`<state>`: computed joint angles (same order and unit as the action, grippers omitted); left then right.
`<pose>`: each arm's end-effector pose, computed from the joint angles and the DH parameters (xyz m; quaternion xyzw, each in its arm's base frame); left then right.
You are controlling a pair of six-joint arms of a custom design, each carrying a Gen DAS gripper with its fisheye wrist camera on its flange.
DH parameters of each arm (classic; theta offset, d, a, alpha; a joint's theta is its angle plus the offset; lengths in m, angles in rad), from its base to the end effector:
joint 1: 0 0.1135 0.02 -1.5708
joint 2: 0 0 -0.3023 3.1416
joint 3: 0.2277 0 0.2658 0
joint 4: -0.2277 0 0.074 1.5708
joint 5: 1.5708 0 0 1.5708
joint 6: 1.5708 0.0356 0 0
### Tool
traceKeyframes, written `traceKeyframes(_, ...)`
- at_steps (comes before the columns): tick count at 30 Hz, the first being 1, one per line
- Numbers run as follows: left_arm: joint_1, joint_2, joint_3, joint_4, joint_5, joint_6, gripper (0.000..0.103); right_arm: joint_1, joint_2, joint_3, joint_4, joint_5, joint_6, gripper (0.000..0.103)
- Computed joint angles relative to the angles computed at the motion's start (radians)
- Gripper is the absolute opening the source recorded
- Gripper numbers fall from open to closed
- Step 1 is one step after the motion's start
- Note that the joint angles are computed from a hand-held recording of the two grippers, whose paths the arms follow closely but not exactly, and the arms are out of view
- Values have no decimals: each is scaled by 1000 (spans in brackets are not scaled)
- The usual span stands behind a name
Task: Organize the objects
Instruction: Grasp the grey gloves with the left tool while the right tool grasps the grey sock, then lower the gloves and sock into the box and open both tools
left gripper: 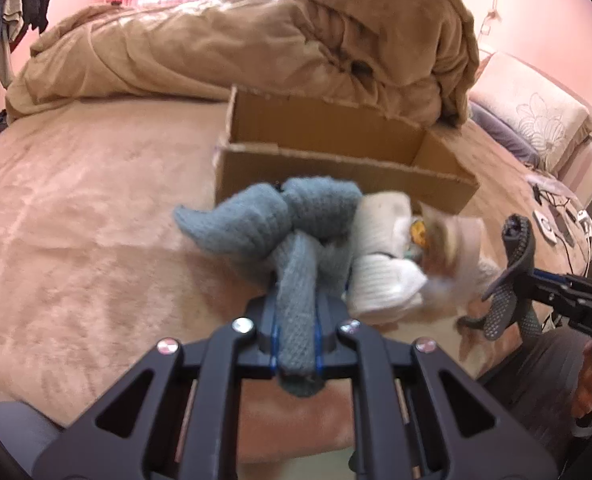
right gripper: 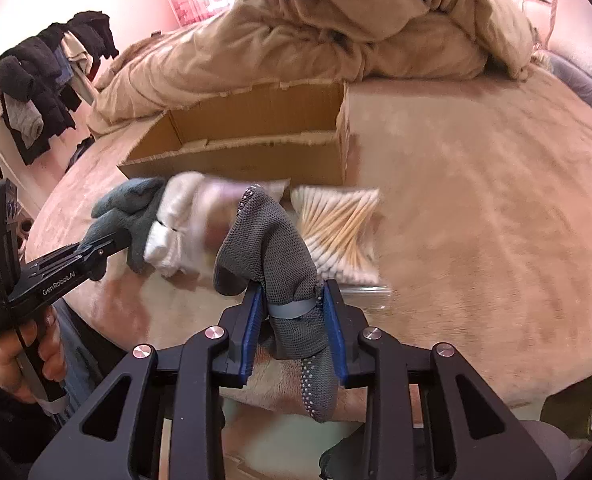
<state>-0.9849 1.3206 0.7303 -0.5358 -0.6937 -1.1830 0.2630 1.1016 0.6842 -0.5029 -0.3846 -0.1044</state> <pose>0.1502 -0.1851 0.2206 -0.1653 0.9054 -0.0282 0.3901 0.1985 0.0673 0.2479 -0.2299 0.9033 0.2054 0.2983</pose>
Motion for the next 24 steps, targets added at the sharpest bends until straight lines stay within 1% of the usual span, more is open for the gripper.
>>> traceKeyframes(6, -83, -62, 88, -164, -97, -59, 12, -36, -90, 44, -79, -17, -12, 32)
traceKeyframes(9, -122, -78, 142, -245, -141, -87, 12, -25, -116, 61, -92, -10, -1, 32)
traceKeyframes(12, -160, -88, 202, -329, -172, -116, 12, -7, -125, 97, -108, -1, 13, 32)
traceKeyframes(14, -171, -93, 240, -367, -182, -113, 12, -9, -140, 120, -126, -4, 12, 32)
traceKeyframes(17, -162, -103, 290, -393, -168, -81, 12, -24, -141, 166, -151, -4, 9, 32)
traceKeyframes(20, -142, -95, 344, -419, -176, -41, 12, -40, -135, 215, -166, -5, 13, 32)
traceKeyframes(23, -96, -95, 368, -368, -159, 49, 12, -44, -117, 264, -165, 0, 6, 32)
traceKeyframes(24, -72, -100, 373, -335, -145, 94, 12, -38, -107, 277, -159, 6, 6, 32)
